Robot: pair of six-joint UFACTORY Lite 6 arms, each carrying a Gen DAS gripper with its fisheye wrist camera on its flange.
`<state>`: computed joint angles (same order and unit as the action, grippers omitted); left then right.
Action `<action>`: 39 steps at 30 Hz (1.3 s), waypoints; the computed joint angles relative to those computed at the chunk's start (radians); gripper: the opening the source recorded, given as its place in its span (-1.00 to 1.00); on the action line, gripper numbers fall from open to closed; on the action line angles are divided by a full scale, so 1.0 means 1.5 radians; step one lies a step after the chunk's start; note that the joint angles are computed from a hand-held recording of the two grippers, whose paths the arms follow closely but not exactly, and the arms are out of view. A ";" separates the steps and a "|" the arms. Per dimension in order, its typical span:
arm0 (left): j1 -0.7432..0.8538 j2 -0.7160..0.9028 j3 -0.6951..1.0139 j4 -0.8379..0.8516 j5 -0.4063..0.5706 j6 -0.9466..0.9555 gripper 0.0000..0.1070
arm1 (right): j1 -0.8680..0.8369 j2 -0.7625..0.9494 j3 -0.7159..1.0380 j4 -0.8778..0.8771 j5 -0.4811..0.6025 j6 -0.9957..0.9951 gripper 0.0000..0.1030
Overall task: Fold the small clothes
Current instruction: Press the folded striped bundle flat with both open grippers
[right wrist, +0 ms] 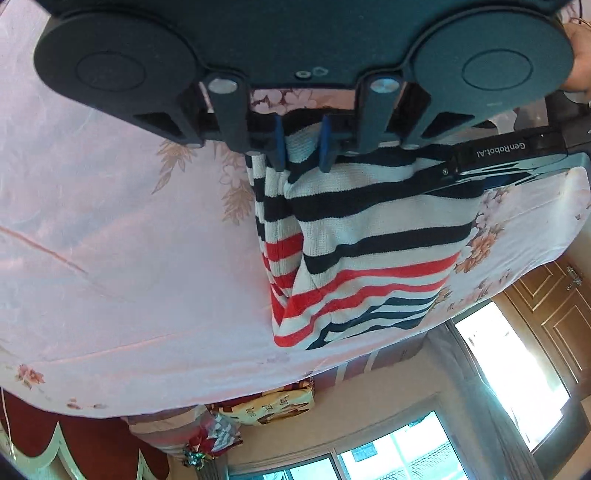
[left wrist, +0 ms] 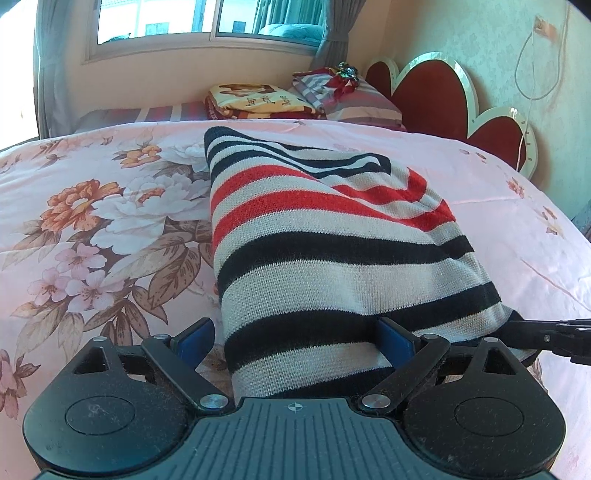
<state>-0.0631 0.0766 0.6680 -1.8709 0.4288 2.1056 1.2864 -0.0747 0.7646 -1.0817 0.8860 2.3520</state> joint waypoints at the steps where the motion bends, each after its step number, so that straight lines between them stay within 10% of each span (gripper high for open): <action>1: -0.001 -0.002 -0.001 0.002 -0.003 -0.003 0.76 | 0.012 0.008 0.008 0.006 0.021 -0.002 -0.83; 8: -0.016 -0.049 -0.024 0.065 -0.020 -0.050 0.76 | 0.003 0.038 -0.026 0.091 0.080 0.030 -0.98; 15: 0.020 -0.093 0.021 0.207 0.020 -0.207 0.76 | 0.043 0.040 0.063 0.043 0.173 -0.014 -0.57; 24: -0.039 0.135 0.316 0.287 -0.059 -0.413 0.76 | -0.224 0.165 0.267 -0.063 -0.009 -0.270 -0.44; 33: -0.093 0.473 0.686 0.706 -0.108 -0.943 0.76 | -0.412 0.376 0.450 -0.058 -0.175 -0.418 -0.51; 39: -0.089 0.516 0.709 0.675 -0.127 -0.963 0.76 | -0.438 0.400 0.370 -0.289 -0.195 -0.212 -0.42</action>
<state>-0.1970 0.8504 1.7319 -0.8584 0.2380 0.6608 0.6287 0.5253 1.3195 -1.5153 0.5928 2.0338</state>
